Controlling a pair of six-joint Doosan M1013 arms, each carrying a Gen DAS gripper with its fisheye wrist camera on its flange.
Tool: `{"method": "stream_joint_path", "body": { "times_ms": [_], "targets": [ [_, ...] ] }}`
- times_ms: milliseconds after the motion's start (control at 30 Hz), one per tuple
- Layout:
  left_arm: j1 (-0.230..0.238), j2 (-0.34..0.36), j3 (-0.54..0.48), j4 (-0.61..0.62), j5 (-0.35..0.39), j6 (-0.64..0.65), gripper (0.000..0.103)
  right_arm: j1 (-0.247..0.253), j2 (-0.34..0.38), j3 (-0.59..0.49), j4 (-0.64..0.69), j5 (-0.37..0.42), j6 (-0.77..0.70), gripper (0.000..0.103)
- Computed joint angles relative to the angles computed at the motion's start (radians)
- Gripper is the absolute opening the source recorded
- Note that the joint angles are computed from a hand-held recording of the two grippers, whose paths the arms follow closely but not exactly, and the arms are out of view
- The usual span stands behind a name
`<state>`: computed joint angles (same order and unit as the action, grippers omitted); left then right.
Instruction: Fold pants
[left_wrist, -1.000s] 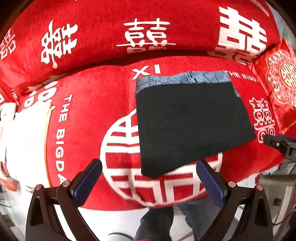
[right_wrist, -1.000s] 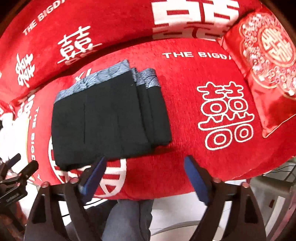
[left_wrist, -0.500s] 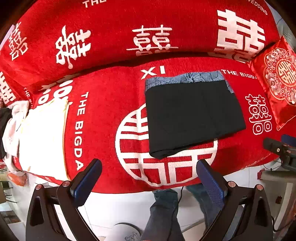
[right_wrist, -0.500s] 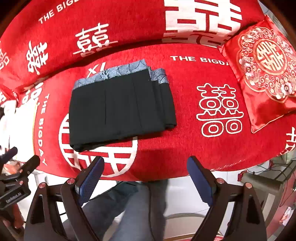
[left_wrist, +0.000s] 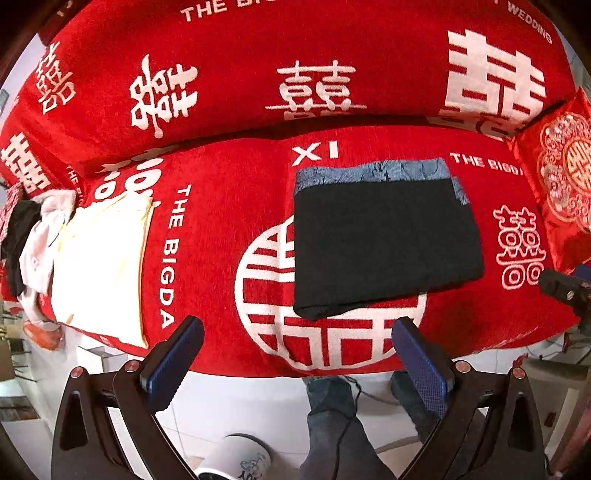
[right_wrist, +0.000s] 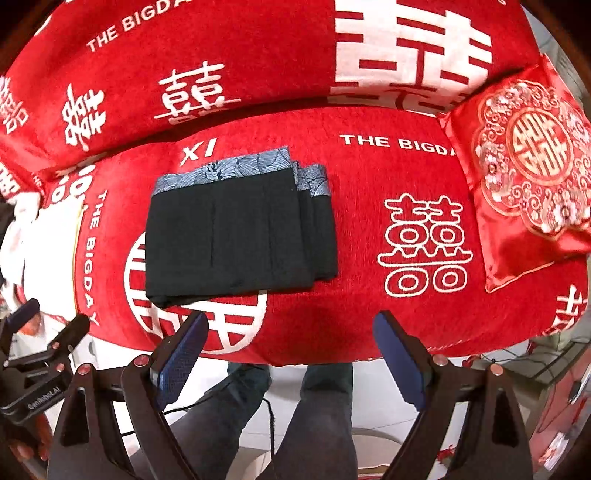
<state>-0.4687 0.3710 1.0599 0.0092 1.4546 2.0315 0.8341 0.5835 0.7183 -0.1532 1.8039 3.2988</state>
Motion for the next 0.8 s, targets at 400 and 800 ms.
{"method": "stream_joint_path", "body": {
  "times_ms": [400, 800],
  "targets": [
    [-0.013, 0.017, -0.048, 0.004, 0.025, -0.033, 0.102, -0.012, -0.006, 0.006, 0.020, -0.020, -0.034, 0.093],
    [-0.016, 0.018, -0.059, -0.006, 0.029, -0.010, 0.102, -0.009, 0.022, -0.054, -0.011, 0.034, -0.051, 0.093]
  ]
}}
